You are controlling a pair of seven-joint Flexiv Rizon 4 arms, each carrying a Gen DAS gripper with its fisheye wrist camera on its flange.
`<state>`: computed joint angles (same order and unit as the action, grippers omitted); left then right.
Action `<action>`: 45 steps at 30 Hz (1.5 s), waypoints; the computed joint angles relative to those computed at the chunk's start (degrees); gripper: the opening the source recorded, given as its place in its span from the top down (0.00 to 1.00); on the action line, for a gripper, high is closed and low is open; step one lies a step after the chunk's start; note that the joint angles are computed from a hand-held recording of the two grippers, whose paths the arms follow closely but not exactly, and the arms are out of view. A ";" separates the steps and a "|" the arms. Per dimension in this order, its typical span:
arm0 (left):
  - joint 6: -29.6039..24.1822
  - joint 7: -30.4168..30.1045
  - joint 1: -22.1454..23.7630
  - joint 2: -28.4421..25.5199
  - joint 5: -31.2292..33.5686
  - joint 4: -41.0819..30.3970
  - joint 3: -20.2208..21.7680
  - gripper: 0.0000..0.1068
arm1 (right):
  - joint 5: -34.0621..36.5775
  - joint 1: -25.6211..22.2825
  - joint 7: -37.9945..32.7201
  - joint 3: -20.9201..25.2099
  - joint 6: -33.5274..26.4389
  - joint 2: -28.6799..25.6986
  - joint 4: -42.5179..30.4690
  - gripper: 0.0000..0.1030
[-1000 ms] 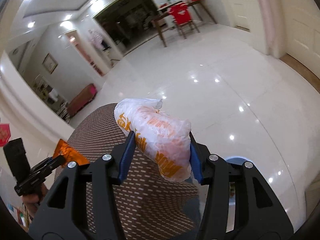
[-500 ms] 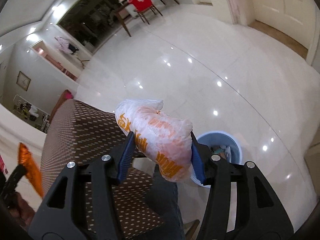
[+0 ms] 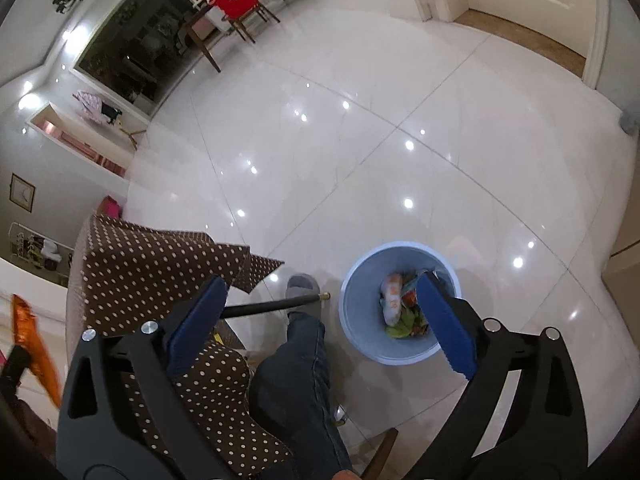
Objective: Collect trash
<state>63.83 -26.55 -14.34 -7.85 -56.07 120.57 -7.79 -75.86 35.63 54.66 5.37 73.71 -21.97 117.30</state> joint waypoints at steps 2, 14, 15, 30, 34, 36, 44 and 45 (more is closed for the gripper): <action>-0.36 -1.07 -0.14 -1.07 1.84 -0.77 -0.16 0.70 | -2.21 -0.16 2.12 -0.29 -0.77 1.87 1.11 0.09; -3.54 -11.46 -0.84 -10.34 20.95 -9.76 -1.97 0.68 | -7.71 -4.52 5.37 2.95 -4.50 7.04 2.77 0.08; -3.99 -13.44 -1.26 -11.53 23.77 -11.17 -1.60 0.66 | -8.22 -4.75 5.90 3.10 -4.63 7.40 2.99 0.08; 2.67 -16.58 2.40 -8.53 23.18 -8.71 -4.98 0.14 | -5.26 -3.41 4.02 5.69 -8.84 8.86 3.08 0.06; 7.23 -9.86 2.82 -3.25 12.35 -3.40 -6.38 0.11 | -1.47 -1.41 -0.17 6.34 -11.75 8.85 1.28 0.06; 10.24 -8.81 1.07 -1.21 9.59 -1.36 -5.39 0.11 | 1.27 0.25 -3.41 6.97 -14.40 8.79 -0.42 0.06; 21.27 -2.17 -5.23 8.42 -2.91 6.37 -0.31 0.09 | 6.81 7.07 -16.47 7.99 -22.74 7.62 -9.40 0.06; 22.24 -3.72 -5.61 9.21 -1.11 7.10 0.61 0.09 | 6.85 8.31 -18.08 8.05 -24.28 7.28 -11.12 0.06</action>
